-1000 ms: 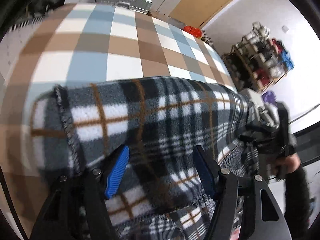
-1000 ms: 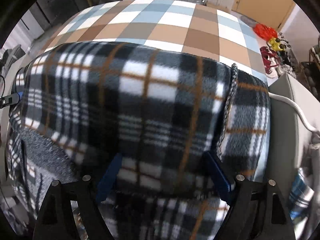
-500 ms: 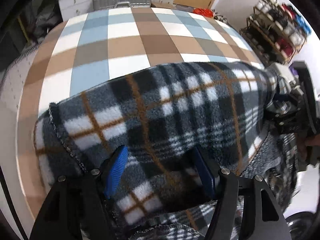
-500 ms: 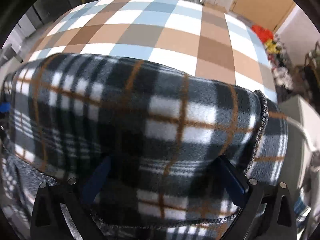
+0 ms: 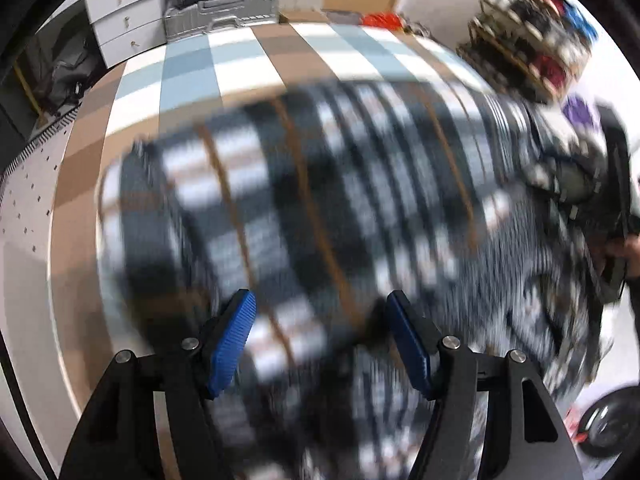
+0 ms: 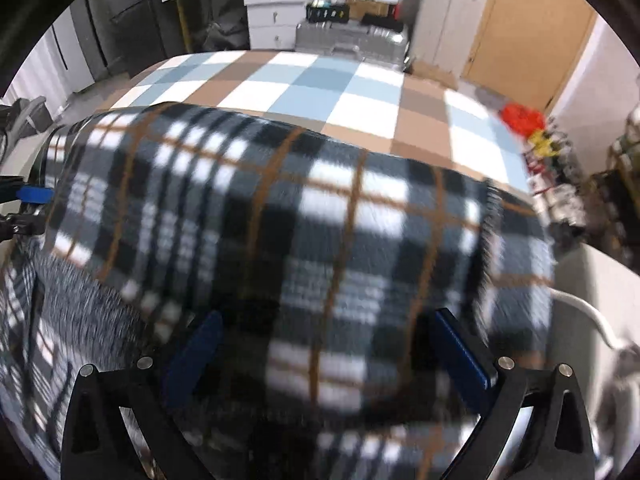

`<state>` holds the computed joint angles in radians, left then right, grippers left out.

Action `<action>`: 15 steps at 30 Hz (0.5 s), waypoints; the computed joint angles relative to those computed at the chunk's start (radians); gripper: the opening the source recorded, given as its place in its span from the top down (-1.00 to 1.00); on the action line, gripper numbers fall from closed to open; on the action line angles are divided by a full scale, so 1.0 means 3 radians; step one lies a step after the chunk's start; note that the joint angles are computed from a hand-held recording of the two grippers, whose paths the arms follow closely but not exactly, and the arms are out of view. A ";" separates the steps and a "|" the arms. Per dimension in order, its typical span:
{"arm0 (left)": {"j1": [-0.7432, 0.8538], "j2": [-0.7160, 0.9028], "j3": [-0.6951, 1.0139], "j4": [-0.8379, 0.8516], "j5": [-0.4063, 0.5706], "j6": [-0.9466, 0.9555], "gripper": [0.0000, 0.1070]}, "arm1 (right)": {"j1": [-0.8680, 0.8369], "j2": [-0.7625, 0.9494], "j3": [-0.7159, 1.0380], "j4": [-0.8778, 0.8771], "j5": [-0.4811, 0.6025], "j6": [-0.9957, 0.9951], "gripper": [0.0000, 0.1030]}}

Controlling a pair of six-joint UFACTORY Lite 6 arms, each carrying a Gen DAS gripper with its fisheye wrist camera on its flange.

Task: Fold large clothes
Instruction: 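Open both grippers and press the folded jacket flat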

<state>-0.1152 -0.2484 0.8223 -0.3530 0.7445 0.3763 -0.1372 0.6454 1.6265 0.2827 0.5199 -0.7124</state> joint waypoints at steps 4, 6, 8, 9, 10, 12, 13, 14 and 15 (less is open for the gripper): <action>-0.0456 -0.0793 -0.0446 0.0684 0.0212 -0.0621 -0.18 | -0.0017 -0.1043 -0.1184 0.0795 -0.0289 -0.0664 -1.00; -0.0678 -0.1281 -0.0614 0.0704 0.0373 -0.0860 -0.18 | -0.0065 -0.1489 -0.1567 0.1222 -0.0089 -0.1055 -1.00; -0.1018 -0.1723 -0.0748 0.0731 0.0461 -0.1240 -0.18 | 0.0033 -0.2041 -0.2063 0.1298 -0.0109 -0.1198 -1.00; -0.1325 -0.1979 -0.0849 0.0790 0.0502 -0.1578 -0.18 | 0.0157 -0.2355 -0.2392 0.1126 -0.0191 -0.1085 -1.00; -0.1603 -0.2115 -0.0929 0.0912 0.0481 -0.1903 -0.18 | 0.0301 -0.2542 -0.2613 0.0815 -0.0260 -0.0831 -1.00; -0.2225 -0.2121 -0.1047 0.1259 0.0427 -0.2574 -0.18 | 0.0580 -0.2892 -0.3191 0.0118 -0.0525 -0.0296 -1.00; -0.2549 -0.2148 -0.1157 0.1473 0.0438 -0.2923 -0.18 | 0.0661 -0.3012 -0.3433 -0.0231 -0.0634 0.0048 -1.00; -0.2800 -0.2148 -0.1246 0.1652 0.0443 -0.3272 -0.18 | 0.0696 -0.3068 -0.3566 -0.0580 -0.0644 0.0397 -1.00; -0.2986 -0.2132 -0.1338 0.1779 0.0436 -0.3600 -0.18 | 0.0703 -0.3079 -0.3670 -0.0795 -0.0678 0.0679 -1.00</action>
